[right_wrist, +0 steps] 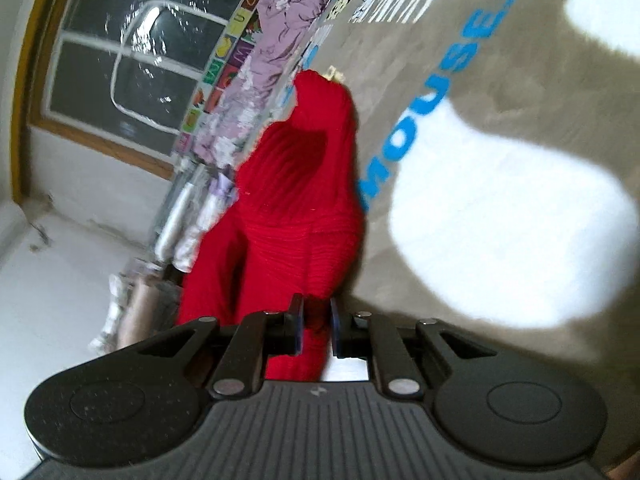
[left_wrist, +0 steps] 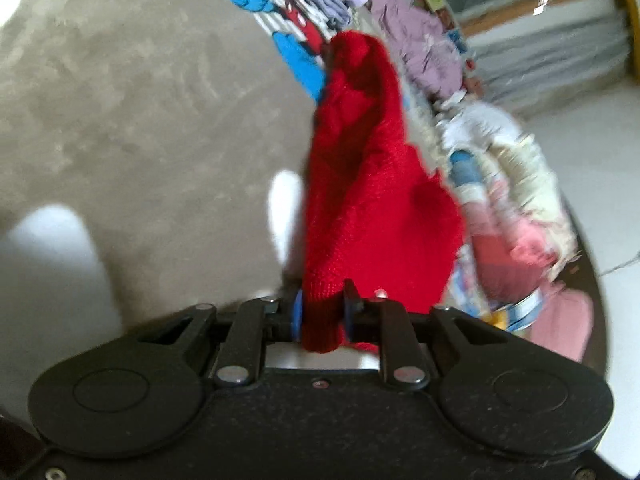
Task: Fold clothes
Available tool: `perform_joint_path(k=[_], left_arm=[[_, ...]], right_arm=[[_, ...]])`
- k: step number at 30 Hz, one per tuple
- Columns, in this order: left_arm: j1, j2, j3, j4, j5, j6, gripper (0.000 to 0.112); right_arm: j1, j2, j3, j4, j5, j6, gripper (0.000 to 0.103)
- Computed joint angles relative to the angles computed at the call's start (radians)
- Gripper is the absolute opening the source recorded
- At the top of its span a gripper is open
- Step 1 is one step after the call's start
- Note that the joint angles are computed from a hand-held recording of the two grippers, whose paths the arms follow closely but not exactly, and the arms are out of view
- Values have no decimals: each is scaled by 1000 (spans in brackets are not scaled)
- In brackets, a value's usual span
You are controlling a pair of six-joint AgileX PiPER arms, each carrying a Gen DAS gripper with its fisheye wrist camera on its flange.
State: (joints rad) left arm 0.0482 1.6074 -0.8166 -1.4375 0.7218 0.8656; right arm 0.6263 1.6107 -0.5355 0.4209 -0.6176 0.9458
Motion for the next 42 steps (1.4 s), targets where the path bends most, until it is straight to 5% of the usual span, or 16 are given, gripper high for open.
perform_joint_path(k=[4, 10, 13, 17, 21, 24, 34, 42], left_arm=[[-25, -46, -17, 112, -50, -77, 26], [-48, -140, 18, 131, -169, -59, 47], [-50, -176, 45, 34, -225, 43, 51], [-107, -206, 63, -131, -367, 251, 72], [-75, -165, 50, -253, -283, 387, 76], [-47, -97, -44, -70, -197, 189, 76], [-150, 140, -542, 542, -217, -393, 76], [-210, 468, -1117, 967, -48, -762, 71]], right_arm=[[34, -36, -10, 193, 88, -264, 4], [97, -92, 33, 361, 36, -440, 18], [90, -95, 79, 274, -23, -329, 27], [24, -82, 108, 84, -70, -180, 40], [-50, -45, 109, -71, -135, -83, 52], [-92, -10, 86, -112, -154, -71, 53], [-209, 69, 54, -275, -235, 110, 53], [-277, 91, 25, -381, -238, 212, 53]])
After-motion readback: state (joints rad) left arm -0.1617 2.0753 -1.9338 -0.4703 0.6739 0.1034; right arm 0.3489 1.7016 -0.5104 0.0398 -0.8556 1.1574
